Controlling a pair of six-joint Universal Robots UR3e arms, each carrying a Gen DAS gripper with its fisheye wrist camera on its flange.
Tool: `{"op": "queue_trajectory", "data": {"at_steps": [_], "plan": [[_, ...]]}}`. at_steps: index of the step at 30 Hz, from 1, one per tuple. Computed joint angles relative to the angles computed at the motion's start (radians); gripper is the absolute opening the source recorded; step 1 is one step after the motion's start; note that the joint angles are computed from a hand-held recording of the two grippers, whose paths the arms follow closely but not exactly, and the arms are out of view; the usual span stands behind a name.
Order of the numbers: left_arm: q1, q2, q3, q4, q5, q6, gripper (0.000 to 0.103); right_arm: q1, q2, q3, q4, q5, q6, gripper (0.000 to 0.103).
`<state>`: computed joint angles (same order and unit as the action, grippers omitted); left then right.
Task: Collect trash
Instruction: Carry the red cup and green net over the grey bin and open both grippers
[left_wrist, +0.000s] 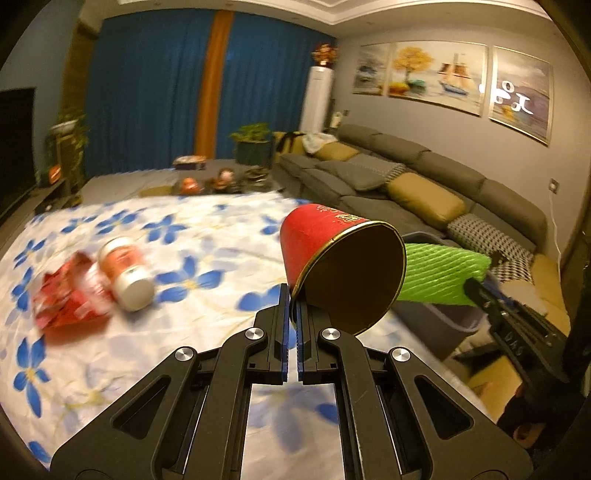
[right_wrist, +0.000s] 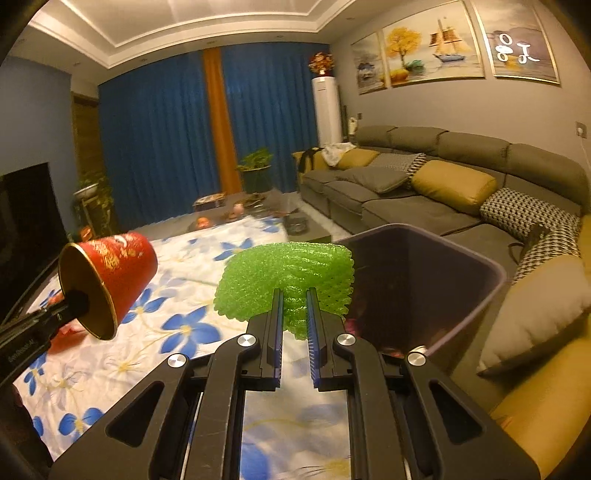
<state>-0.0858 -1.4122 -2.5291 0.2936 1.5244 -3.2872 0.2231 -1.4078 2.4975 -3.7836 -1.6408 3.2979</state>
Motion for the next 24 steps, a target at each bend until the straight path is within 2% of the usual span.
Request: {"op": "queue_trajectory", "data": {"at_steps": [5,15,24], "plan": [[-0.178,-0.202,0.213,-0.001,0.095,-0.038,0.002,-0.132,-0.038,0.071,-0.047,0.054,-0.023,0.013],[-0.304,-0.494,0.566,-0.107,0.088,-0.037,0.002,-0.358,-0.056,0.157,-0.134,0.127,-0.069,0.013],[-0.344,-0.663,0.777,-0.198,0.066,-0.028,0.002,-0.418,0.026,0.141,-0.187,0.132,-0.093,0.014]]}}
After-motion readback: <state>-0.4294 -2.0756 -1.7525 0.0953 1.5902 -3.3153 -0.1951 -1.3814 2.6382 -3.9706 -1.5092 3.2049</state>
